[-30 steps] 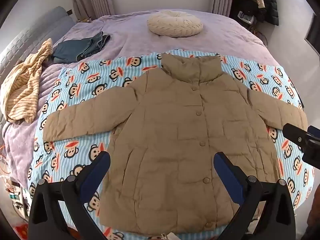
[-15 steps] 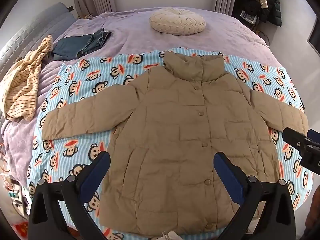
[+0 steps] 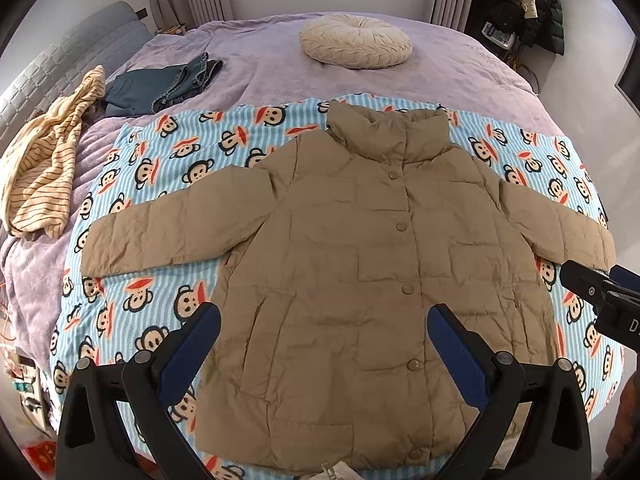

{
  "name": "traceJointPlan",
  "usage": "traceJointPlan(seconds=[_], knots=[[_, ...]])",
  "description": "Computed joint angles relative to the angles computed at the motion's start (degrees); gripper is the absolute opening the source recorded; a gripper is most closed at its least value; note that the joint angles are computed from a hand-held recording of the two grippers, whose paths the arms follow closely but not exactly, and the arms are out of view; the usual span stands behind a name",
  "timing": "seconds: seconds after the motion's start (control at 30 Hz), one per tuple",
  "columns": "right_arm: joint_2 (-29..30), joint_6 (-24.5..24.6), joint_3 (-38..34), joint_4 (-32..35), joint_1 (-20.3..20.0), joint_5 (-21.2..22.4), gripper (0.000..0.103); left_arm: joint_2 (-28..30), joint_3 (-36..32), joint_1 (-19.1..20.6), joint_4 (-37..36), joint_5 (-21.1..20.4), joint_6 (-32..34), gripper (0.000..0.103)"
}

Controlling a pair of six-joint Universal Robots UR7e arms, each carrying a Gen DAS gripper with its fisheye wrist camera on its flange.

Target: Fold large clothes

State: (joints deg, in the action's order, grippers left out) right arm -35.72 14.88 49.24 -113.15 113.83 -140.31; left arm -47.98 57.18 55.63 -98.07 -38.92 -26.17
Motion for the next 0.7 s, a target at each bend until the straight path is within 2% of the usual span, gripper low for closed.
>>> traceJointPlan(seconds=[0.7], knots=[[0.27,0.38,-0.63,1.04,0.15,-0.11,0.103,0.08,-0.15,-0.03,0.13,0.17,-0.07,0.103]])
